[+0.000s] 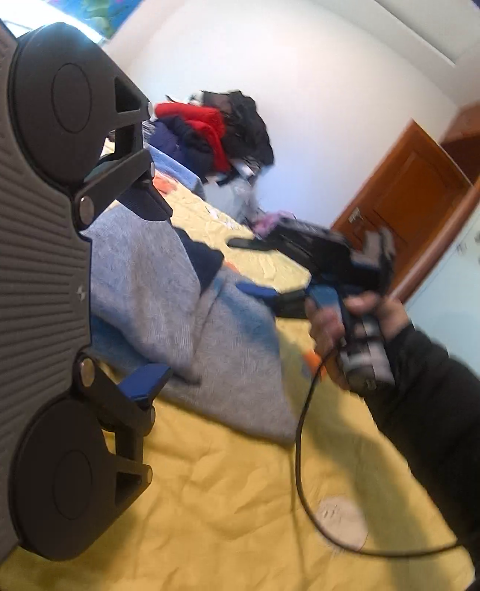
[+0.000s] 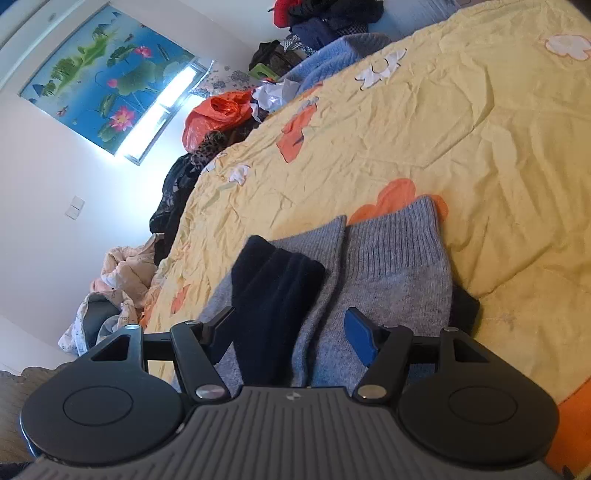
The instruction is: Fold small clothes
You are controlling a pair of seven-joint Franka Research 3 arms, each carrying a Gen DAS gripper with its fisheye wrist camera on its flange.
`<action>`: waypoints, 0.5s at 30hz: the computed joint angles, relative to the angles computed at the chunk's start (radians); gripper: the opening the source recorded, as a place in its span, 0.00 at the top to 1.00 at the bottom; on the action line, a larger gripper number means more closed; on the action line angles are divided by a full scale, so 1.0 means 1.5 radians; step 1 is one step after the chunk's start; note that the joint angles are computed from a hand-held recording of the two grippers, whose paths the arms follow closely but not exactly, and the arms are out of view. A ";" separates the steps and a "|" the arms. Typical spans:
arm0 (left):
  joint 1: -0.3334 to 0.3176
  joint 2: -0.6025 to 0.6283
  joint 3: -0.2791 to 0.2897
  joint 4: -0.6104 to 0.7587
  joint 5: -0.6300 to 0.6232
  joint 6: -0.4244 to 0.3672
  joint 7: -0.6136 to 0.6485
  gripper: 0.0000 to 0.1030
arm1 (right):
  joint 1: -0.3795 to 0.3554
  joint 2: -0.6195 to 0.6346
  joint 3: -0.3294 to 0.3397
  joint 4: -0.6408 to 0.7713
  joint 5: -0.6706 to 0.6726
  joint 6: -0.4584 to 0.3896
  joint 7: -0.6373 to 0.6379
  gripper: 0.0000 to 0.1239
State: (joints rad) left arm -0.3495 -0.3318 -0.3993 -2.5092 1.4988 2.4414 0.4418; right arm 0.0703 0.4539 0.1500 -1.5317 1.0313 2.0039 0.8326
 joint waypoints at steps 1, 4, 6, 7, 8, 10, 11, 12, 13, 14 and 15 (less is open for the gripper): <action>0.001 0.007 0.000 0.005 0.003 0.000 0.000 0.17 | 0.001 0.001 0.000 -0.001 -0.002 0.002 0.000 0.45; 0.000 0.036 -0.008 0.027 -0.009 -0.039 0.028 0.18 | 0.004 -0.003 0.002 -0.007 0.002 0.011 -0.001 0.45; -0.002 0.056 -0.003 0.034 -0.026 -0.054 0.069 0.18 | 0.002 -0.008 0.001 -0.012 0.003 0.010 -0.003 0.45; -0.003 0.056 0.003 0.029 -0.028 -0.051 0.084 0.18 | 0.002 -0.011 -0.001 -0.016 0.001 0.011 -0.003 0.45; -0.004 0.056 0.007 0.028 -0.028 -0.047 0.098 0.18 | 0.002 -0.014 -0.002 -0.019 0.000 0.012 -0.003 0.45; -0.002 0.058 0.015 0.025 -0.015 -0.032 0.104 0.19 | 0.000 -0.014 -0.005 -0.021 0.000 0.012 -0.001 0.45; -0.002 0.061 0.015 0.027 -0.014 -0.033 0.102 0.22 | 0.000 -0.013 -0.005 -0.020 0.001 0.012 0.000 0.45; -0.002 0.066 0.016 0.031 -0.015 -0.033 0.103 0.34 | 0.000 -0.011 -0.005 -0.019 0.002 0.013 0.002 0.45; -0.001 0.071 0.017 0.036 -0.019 -0.034 0.105 0.41 | 0.000 -0.010 -0.005 -0.018 0.001 0.013 0.004 0.45; -0.001 0.079 0.019 0.042 -0.019 -0.033 0.105 0.55 | 0.001 -0.009 -0.005 -0.017 0.001 0.014 0.005 0.45; 0.000 0.087 0.021 0.047 -0.018 -0.030 0.104 0.68 | 0.002 -0.008 -0.004 -0.015 0.000 0.015 0.005 0.44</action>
State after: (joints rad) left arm -0.3494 -0.2015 -0.3675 -2.4384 1.4725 2.3959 0.5971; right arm 0.0730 0.4417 0.1439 -1.5544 1.0313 2.0269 0.8406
